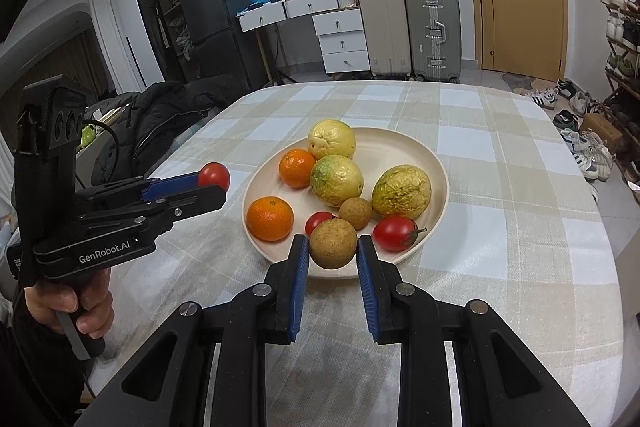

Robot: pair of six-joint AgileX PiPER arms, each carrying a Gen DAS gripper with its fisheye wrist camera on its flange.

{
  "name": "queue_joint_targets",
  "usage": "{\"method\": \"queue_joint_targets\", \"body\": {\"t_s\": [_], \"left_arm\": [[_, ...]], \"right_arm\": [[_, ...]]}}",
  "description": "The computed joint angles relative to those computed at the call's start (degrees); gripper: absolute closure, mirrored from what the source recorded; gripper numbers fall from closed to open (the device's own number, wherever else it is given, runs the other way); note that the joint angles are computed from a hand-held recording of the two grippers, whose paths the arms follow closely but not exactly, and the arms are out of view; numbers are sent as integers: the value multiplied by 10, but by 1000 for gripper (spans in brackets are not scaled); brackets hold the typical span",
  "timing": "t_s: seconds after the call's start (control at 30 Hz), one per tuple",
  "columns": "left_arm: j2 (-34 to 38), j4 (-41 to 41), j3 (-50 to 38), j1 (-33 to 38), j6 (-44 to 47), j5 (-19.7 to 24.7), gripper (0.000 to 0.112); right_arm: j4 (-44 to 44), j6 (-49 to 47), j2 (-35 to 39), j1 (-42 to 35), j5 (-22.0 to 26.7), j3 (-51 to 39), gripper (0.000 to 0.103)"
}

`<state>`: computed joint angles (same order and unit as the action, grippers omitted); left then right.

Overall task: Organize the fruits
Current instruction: 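Carry the tomato and brown fruit over the plate with both grippers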

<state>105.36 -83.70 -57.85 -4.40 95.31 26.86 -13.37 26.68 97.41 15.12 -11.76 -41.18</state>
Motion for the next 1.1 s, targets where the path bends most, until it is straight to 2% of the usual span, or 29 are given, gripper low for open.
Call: {"method": "queue_joint_targets", "body": {"t_s": [0.17,0.4,0.93,1.1], "left_arm": [[10,9,-20,-14,-19,-11,82],[22,26,-42,-26,-43,-18,82],[93,109,-124,-69,-143,-56,82],[117,123,-145,-78,-163,-66,82]], "right_arm": [[-16,10,0,-6,6,-10,78],[-84,73,8,-18,6,-26,78],[-191,177,38,-44,-10,-39,78],[-197,185,49,-46,-10,-42,78]]}}
